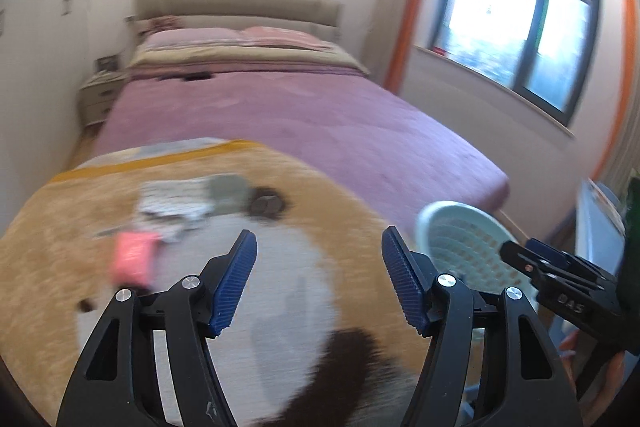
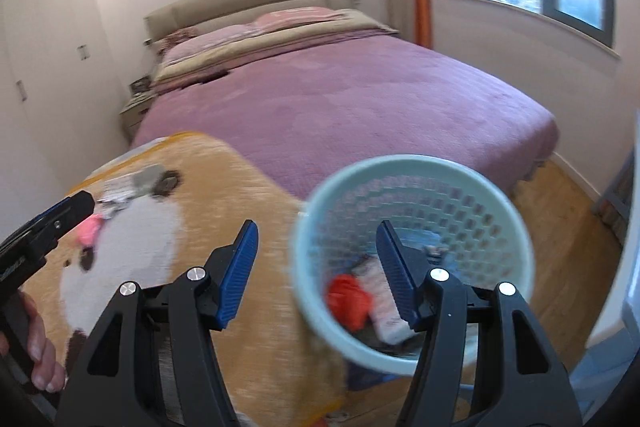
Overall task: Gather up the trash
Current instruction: 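Grasp the pink packet with the left gripper while the right gripper grasps the heart-print cloth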
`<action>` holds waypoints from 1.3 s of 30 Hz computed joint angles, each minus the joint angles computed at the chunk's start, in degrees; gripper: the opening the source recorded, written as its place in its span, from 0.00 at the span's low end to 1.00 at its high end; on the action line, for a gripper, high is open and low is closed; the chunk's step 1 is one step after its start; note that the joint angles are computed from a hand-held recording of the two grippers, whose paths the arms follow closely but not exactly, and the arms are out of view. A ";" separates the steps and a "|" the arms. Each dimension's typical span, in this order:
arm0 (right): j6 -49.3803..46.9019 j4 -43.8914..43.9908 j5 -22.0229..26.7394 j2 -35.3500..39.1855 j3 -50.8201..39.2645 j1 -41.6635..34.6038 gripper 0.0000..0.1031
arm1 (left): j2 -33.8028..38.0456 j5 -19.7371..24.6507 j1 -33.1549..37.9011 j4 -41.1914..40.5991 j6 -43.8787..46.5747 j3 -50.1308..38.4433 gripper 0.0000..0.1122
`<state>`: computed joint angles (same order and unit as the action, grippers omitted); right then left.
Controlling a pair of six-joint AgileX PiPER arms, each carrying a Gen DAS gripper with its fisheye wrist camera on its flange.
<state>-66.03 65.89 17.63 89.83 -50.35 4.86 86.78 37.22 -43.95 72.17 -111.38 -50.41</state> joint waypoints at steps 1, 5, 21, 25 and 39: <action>0.66 -0.52 0.49 0.37 -0.85 1.61 0.56 | -1.51 0.53 1.06 -0.54 -0.02 1.63 0.57; 3.21 -2.63 -0.64 2.68 -4.99 8.77 0.56 | -4.77 1.46 5.78 -3.85 2.05 5.78 0.59; 28.01 -28.78 3.11 29.05 -39.63 26.92 0.45 | -1.07 -15.67 25.01 1.03 2.14 11.92 0.59; 35.79 -35.32 10.46 37.77 -52.81 28.04 0.45 | -0.56 -16.81 26.70 5.32 -3.87 13.27 0.59; 45.66 -46.33 32.54 59.77 -91.72 31.65 0.46 | 0.82 -18.95 26.88 8.80 -5.79 12.99 0.33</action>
<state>-20.37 19.56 50.17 149.60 -142.07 36.51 87.60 18.28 -17.07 80.97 -117.17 -37.42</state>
